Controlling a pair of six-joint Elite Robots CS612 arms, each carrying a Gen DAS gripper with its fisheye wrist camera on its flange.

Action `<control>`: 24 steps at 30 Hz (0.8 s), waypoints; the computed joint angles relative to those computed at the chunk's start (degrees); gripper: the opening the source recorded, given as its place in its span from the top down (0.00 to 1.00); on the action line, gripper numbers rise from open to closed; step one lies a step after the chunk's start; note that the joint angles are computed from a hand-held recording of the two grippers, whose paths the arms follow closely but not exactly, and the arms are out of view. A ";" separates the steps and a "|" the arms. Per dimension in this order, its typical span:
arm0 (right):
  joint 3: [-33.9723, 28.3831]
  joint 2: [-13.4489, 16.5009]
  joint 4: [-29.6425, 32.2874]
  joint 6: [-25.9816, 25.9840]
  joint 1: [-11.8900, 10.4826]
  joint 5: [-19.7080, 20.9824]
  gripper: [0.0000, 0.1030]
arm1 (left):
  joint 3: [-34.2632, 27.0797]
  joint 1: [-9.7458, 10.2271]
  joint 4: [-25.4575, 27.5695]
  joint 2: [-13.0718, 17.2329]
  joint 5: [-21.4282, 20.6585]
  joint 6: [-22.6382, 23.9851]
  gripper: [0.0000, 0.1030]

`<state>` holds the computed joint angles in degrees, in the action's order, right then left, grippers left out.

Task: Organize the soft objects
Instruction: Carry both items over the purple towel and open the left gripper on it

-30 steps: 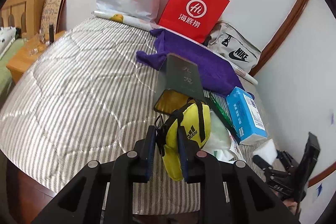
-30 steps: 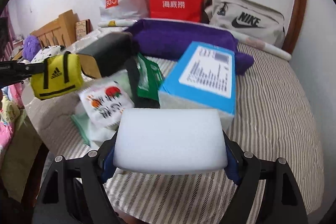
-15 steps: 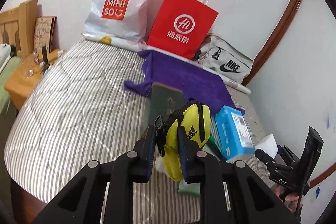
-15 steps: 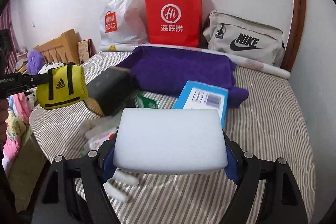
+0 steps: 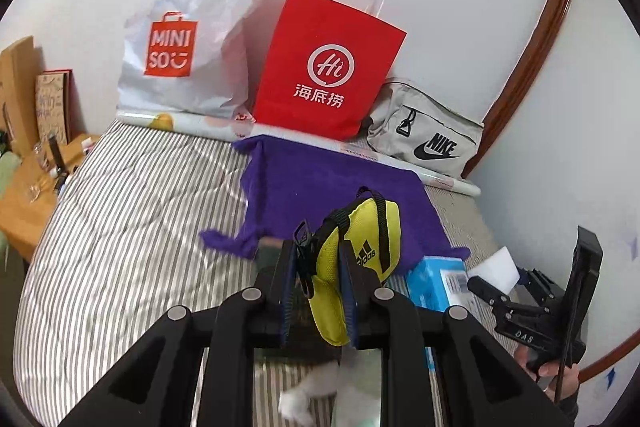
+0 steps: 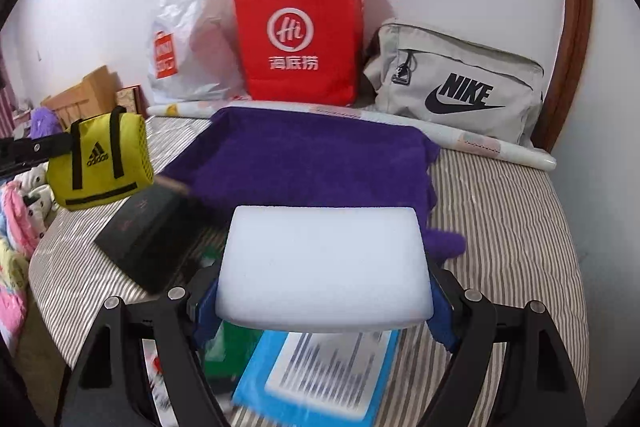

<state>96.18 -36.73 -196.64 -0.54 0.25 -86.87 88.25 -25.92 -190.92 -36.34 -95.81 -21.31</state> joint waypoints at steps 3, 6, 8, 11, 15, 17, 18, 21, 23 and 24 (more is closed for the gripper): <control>-2.49 0.79 1.87 -0.37 -0.29 -0.41 0.22 | -3.99 0.22 3.17 1.83 -1.11 0.27 0.81; -5.37 1.74 4.20 -1.12 -0.77 -0.60 0.22 | -7.35 0.23 5.83 3.36 -0.78 0.78 0.81; -6.98 2.26 5.96 -1.66 -0.95 -0.82 0.22 | -10.30 0.53 7.88 4.83 -1.88 0.20 0.81; -9.69 3.46 7.94 -2.20 -1.30 -1.10 0.22 | -14.61 0.78 11.29 6.90 -2.35 0.30 0.81; -13.22 5.19 11.09 -2.81 -1.72 -1.22 0.22 | -20.94 1.32 15.75 10.26 -3.28 -0.80 0.81; -15.09 6.10 13.12 -3.21 -1.91 -1.13 0.22 | -23.69 1.53 17.79 11.76 -3.19 -1.25 0.81; -15.91 6.52 13.93 -3.46 -2.00 -1.03 0.22 | -24.93 1.64 18.84 12.44 -3.14 -1.51 0.81; -19.51 8.31 17.61 -5.14 -2.08 -1.38 0.22 | -28.97 2.12 22.49 14.65 -3.66 -2.37 0.81; -21.78 9.29 20.45 -6.03 -2.16 -1.37 0.22 | -31.54 2.47 25.12 16.02 -4.39 -2.88 0.81; -22.96 9.76 21.94 -6.31 -2.24 -0.99 0.22 | -32.58 2.63 26.01 16.57 -4.85 -3.09 0.81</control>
<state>73.22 -26.97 -174.70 -6.85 -1.99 -87.86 55.67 -23.28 -164.91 -19.77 -100.66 -24.40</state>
